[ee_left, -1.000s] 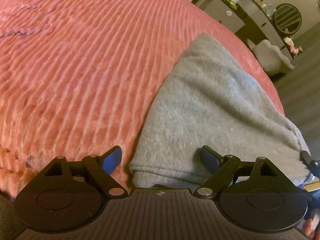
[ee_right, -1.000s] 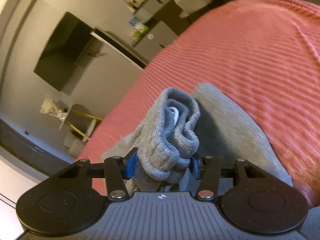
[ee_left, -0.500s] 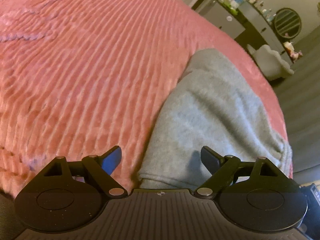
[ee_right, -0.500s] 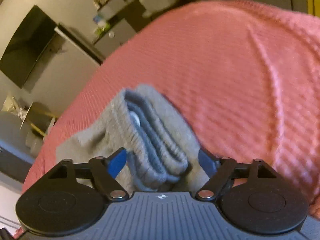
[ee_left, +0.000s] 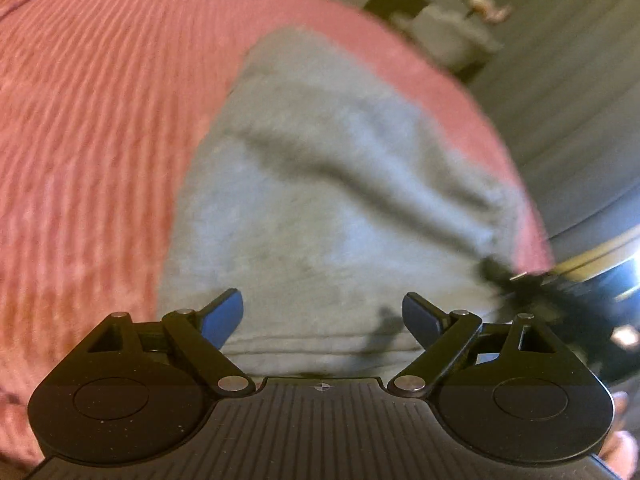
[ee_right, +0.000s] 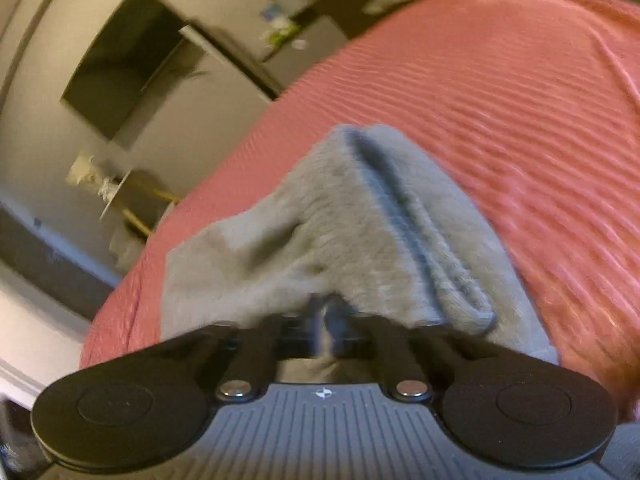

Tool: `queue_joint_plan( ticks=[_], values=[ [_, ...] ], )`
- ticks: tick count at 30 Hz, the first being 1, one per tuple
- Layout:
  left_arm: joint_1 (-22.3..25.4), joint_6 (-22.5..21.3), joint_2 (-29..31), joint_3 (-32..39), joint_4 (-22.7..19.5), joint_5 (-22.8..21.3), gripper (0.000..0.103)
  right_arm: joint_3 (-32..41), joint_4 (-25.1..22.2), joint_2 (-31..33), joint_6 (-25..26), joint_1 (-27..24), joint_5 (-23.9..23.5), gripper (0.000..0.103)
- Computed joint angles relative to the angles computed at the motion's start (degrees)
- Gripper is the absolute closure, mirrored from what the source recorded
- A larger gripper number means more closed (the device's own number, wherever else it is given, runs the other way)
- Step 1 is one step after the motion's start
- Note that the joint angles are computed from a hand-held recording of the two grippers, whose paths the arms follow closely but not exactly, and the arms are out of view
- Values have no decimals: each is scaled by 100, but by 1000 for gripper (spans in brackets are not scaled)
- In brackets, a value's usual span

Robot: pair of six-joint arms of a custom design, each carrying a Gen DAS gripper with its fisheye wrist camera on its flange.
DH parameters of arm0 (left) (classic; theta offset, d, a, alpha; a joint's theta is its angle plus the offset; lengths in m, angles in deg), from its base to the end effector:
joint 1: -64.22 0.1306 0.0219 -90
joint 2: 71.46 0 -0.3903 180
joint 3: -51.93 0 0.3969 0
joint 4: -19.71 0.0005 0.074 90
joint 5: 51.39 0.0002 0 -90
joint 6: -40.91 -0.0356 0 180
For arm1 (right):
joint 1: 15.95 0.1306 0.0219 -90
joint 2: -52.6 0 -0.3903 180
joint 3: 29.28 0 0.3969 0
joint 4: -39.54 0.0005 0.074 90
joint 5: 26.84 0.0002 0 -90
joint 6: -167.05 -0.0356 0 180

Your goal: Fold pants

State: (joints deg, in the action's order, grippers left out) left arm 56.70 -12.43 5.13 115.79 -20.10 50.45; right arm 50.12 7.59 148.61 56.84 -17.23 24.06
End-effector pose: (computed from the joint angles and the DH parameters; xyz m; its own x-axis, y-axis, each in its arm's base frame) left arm 0.3802 -0.0581 0.3363 -0.7816 -0.4863 -0.3907 -0.2679 0.8273 -0.4938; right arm 0.5106 0.0105 0.3290 -0.8415 0.2870 -0.4578 -0.1164 0.7311 0.6723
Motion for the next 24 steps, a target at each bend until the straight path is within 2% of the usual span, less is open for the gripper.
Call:
queue_joint_plan(
  ticks=[3, 5, 7, 13, 15, 17, 18, 21, 24],
  values=[
    [-226, -281, 21, 124, -314, -427, 13, 71, -88, 79, -65, -109, -282, 101],
    [-428, -494, 60, 228, -538, -841, 13, -20, -2, 27, 23, -148, -292, 101],
    [-471, -496, 78, 272, -625, -979, 13, -41, 40, 29, 103, -92, -216, 100],
    [-398, -300, 68, 325, -870, -1122, 11, -162, 12, -80, 200, -93, -241, 100],
    [-419, -244, 117, 391, -1010, -1307, 2, -132, 7, -65, 161, -80, -233, 100],
    [-416, 4, 218, 485, -1372, -1666, 1, -115, -22, -53, 149, -80, -231, 100],
    [-332, 186, 211, 472, -1425, -1650, 1, -102, -57, -51, 141, -91, -257, 100],
    [-80, 684, 47, 367, -1316, -1551, 4, -66, -147, -13, 109, -136, -350, 100],
    [53, 754, -70, 326, -1049, -1425, 4, -10, -232, 26, 176, -131, -327, 100]
  ],
)
